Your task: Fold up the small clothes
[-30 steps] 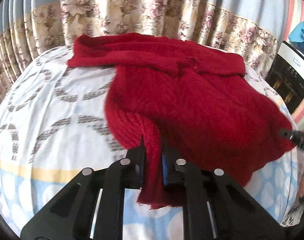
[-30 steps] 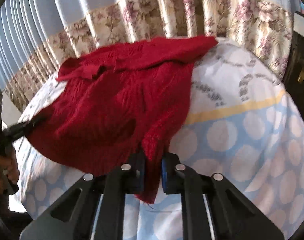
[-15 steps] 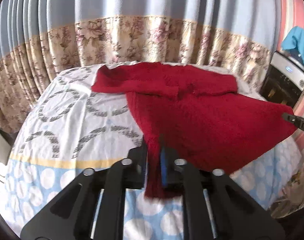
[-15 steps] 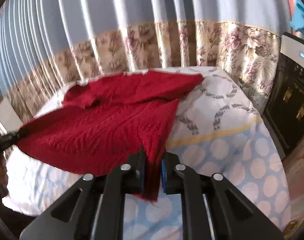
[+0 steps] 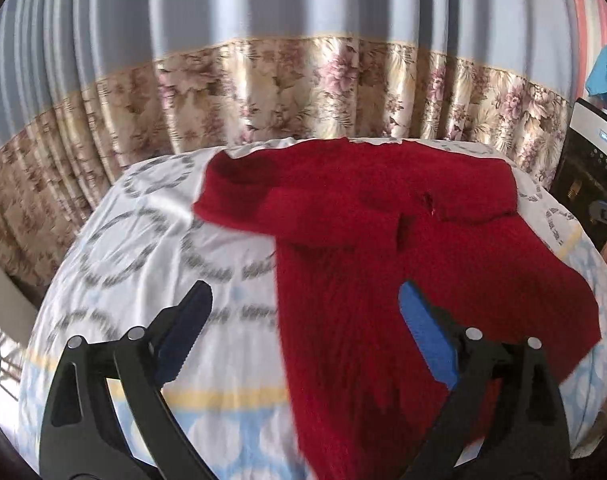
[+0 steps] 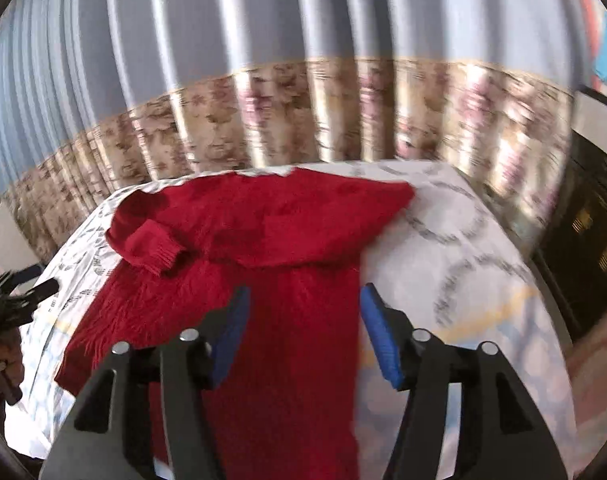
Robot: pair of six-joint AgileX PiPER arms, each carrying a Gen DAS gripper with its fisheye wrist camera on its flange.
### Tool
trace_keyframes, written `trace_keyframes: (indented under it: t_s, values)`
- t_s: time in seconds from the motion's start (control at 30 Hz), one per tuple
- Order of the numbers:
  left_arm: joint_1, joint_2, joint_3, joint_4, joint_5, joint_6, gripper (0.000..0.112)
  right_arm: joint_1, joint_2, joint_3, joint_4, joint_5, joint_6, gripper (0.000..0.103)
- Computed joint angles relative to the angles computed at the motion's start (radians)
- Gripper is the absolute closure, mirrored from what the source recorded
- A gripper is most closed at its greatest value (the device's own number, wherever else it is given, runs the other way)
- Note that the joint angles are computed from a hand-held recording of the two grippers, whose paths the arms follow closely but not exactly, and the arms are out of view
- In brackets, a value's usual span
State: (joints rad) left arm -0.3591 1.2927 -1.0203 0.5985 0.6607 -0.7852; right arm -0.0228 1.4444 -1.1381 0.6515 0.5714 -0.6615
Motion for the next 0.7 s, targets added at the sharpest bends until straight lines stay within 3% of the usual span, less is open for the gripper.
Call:
trace_keyframes:
  t_s: [0.13,0.23,0.5,0.7]
  values:
    - [0.102,0.152,-0.119,-0.07,-0.068,0.093,0.017,0.119,0.153,-0.14,-0.012,0.006,0.045,0.041]
    - [0.154,0.231,-0.19,-0.093,-0.083,0.12,0.017,0.205,0.252,-0.238,-0.187,-0.033,0.207,0.041]
    - [0.24,0.387,-0.33,-0.153,-0.099,0.201,0.014,0.32,0.496,-0.536,-0.35,0.055,0.383,0.041]
    - [0.263,0.432,-0.354,-0.192,-0.124,0.225,0.014,0.397,0.669,-0.749,-0.507,0.131,0.549,0.043]
